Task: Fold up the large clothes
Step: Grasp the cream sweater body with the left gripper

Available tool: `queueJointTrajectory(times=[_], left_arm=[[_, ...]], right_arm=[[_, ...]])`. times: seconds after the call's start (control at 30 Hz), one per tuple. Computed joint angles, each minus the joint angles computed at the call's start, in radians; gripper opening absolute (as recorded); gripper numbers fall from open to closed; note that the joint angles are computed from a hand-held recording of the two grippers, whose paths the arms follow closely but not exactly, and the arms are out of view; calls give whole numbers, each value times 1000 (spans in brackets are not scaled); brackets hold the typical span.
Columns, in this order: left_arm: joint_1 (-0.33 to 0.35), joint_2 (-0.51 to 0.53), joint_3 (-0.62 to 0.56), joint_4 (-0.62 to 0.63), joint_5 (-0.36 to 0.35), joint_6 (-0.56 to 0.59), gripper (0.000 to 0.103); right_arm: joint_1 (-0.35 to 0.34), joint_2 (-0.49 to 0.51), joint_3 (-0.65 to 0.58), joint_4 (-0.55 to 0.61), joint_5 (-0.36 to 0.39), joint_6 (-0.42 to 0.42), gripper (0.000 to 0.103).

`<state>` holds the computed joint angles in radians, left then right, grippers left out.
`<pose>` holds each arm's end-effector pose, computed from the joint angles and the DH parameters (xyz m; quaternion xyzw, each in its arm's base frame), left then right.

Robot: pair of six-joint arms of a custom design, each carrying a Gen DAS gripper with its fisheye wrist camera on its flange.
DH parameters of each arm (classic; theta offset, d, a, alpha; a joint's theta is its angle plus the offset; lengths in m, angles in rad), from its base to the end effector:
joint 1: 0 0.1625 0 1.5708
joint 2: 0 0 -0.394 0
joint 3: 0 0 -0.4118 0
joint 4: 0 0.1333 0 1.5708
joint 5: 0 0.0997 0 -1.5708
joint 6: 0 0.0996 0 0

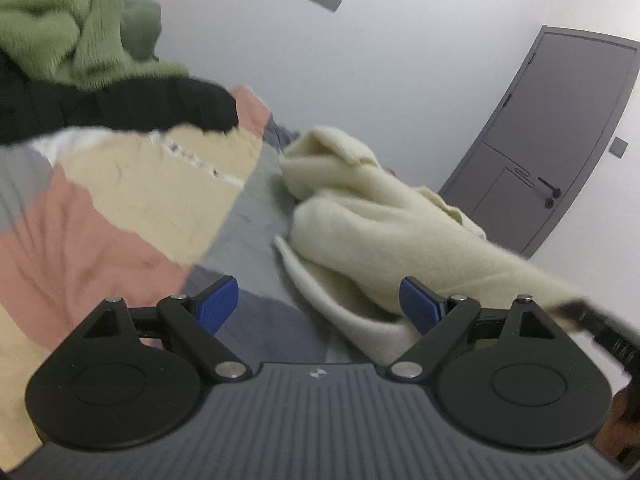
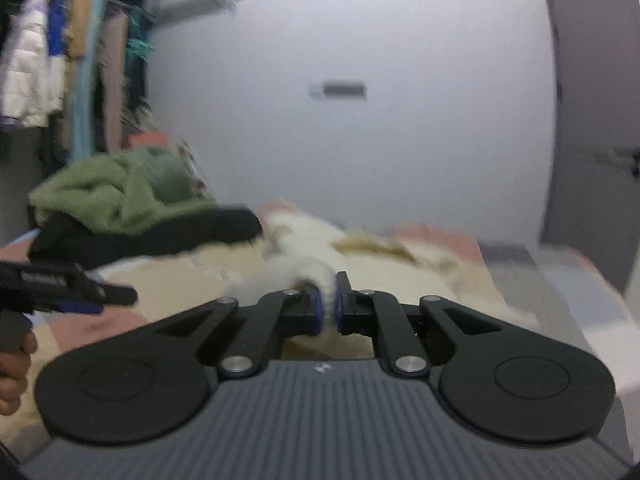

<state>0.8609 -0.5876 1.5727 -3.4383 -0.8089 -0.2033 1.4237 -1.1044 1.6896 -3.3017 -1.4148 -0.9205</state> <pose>-0.2864 -0.6433 0.0690 0.0567 0.8524 -0.5040 0.1270 0.0517 -0.6660 0.3372 0.3551 -0.7600 0.4985 0.2186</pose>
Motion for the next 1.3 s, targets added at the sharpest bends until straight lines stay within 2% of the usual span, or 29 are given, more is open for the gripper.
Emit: queueJointTrajectory(times=[0.13, 0.23, 0.3, 0.37, 0.43, 0.5, 0.63, 0.7, 0.73, 0.77, 0.8, 0.83, 0.93, 1.03, 1.1, 1.2, 1.23, 1.3], left_arm=[[40, 18, -28, 65, -86, -137, 91], [79, 30, -48, 108, -171, -235, 90], [102, 42, -62, 107, -238, -270, 89], [125, 51, -70, 90, -323, -299, 89], [147, 66, -89, 73, -411, -316, 89], [160, 84, -115, 57, -468, -323, 84], [189, 126, -184, 61, -562, -336, 78], [204, 149, -221, 73, -589, -348, 72], [212, 158, -234, 74, -606, -354, 71], [221, 169, -253, 75, -624, -361, 69], [228, 180, -270, 72, -639, -370, 68], [234, 190, -284, 72, -651, -374, 67], [251, 212, -322, 78, -688, -373, 60], [269, 229, -362, 109, -735, -369, 57], [283, 238, -397, 174, -765, -383, 57], [295, 274, -470, 239, -765, -425, 55], [297, 289, -491, 242, -768, -431, 53], [290, 296, -504, 246, -748, -407, 39]], right_arm=[[-20, -17, -1, 115, -45, 130, 13], [-30, -29, -4, 206, -51, 186, 16], [-38, -45, 4, 255, -49, 210, 27], [-48, -63, 12, 309, -43, 255, 56], [-67, -91, 24, 364, -12, 304, 61], [-82, -111, 34, 406, 9, 336, 61], [-107, -123, 23, 498, 63, 436, 61], [-129, -125, 11, 551, 125, 501, 61], [-139, -126, 7, 564, 151, 538, 67], [-151, -122, 3, 570, 182, 588, 78], [-163, -117, 1, 562, 204, 663, 82], [-169, -109, -5, 557, 208, 735, 82], [-185, -77, -36, 590, 228, 836, 81], [-186, -37, -61, 580, 211, 900, 81], [-185, -5, -88, 585, 218, 951, 81], [-184, 41, -132, 610, 247, 999, 78], [-180, 54, -144, 612, 242, 1007, 74], [-171, 74, -159, 596, 220, 1014, 55]])
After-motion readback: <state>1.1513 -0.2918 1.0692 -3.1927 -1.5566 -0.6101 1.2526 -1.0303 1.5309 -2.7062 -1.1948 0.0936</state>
